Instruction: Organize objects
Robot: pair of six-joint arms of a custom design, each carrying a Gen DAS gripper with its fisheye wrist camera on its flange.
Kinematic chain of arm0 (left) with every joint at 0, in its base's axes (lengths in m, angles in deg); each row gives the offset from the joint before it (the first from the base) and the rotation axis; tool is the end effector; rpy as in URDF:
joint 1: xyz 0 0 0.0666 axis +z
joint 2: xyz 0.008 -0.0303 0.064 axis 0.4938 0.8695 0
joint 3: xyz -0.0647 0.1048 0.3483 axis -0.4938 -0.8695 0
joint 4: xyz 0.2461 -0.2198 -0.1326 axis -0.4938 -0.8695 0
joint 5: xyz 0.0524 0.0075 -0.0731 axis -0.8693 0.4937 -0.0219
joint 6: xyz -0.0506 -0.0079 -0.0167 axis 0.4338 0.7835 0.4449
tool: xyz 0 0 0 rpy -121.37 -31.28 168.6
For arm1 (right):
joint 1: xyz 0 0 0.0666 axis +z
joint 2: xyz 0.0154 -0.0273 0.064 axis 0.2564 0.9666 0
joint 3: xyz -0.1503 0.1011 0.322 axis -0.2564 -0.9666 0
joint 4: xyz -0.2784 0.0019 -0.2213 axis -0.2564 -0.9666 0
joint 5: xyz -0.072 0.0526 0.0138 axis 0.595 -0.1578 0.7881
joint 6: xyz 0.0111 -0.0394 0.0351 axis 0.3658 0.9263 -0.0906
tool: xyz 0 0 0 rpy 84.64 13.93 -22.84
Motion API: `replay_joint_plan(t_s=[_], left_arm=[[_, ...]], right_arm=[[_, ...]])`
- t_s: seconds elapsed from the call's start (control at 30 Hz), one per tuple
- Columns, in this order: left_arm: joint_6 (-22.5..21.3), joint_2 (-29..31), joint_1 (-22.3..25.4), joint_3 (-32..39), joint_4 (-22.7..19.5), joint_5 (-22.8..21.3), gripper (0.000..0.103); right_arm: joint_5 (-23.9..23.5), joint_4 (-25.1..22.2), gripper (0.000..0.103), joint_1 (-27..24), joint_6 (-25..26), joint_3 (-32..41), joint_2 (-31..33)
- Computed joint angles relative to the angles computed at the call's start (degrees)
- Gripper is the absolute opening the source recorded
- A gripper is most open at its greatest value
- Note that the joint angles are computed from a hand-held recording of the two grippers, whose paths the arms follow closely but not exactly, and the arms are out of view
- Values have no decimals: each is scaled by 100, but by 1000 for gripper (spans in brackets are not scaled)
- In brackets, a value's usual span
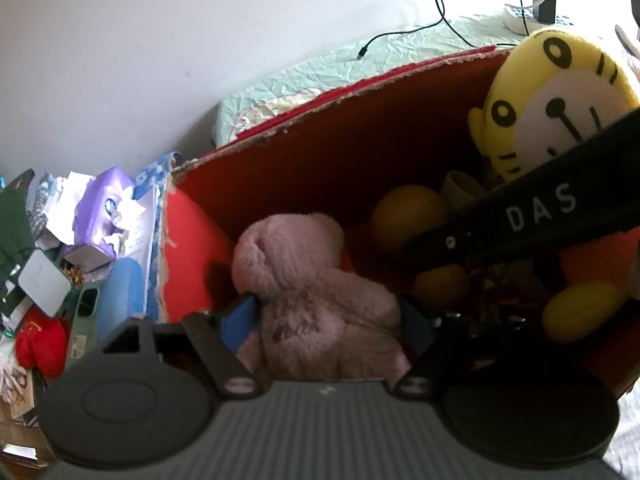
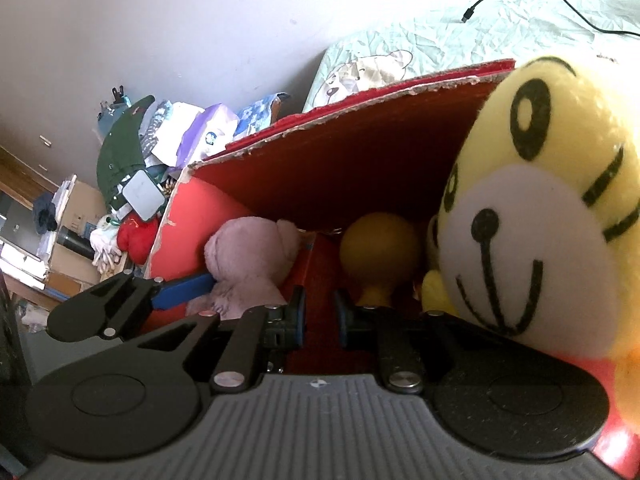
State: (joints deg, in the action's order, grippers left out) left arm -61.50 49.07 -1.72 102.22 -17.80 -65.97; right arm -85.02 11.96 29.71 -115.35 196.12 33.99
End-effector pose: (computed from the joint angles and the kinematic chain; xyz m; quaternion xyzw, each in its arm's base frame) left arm 0.4952 -0.3000 0.5309 0.4397 0.8413 0.0015 0.3146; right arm 0.4473 0.1204 0.5451 0.2590 0.8826 0.2309 0.3172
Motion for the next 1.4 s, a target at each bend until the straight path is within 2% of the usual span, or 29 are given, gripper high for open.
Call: replay_joint_plan(t_s=[0.1, 0.33, 0.63, 0.9, 1.07, 1.17, 1.27, 1.33, 1.4], left_arm=[[-27, -4, -8, -28, 35, -37, 81], [-48, -94, -41, -259, 248, -114, 83], [2, -89, -46, -247, 283, -89, 84], [-37, -92, -60, -235, 240, -168, 85], [-16, -229, -129, -412, 387, -428, 86], [91, -160, -166, -174, 277, -519, 86], [180, -260, -155, -125, 260, -526, 87], [290, -510, -180, -385, 406, -594, 88], [481, -527, -204, -291, 325, -583, 90]], right_arm=[[45, 169, 17, 10, -74, -139, -73], [209, 218, 17, 64, -72, -169, -98], [447, 203, 16, 129, -88, -147, -83], [445, 232, 16, 123, -111, -169, -93], [366, 559, 19, 94, -228, -431, -257], [415, 671, 19, 143, -118, -499, -345], [338, 878, 22, 134, -265, -718, -573], [273, 1111, 22, 136, -386, -950, -803], [287, 1282, 22, 173, -427, -1129, -1020]])
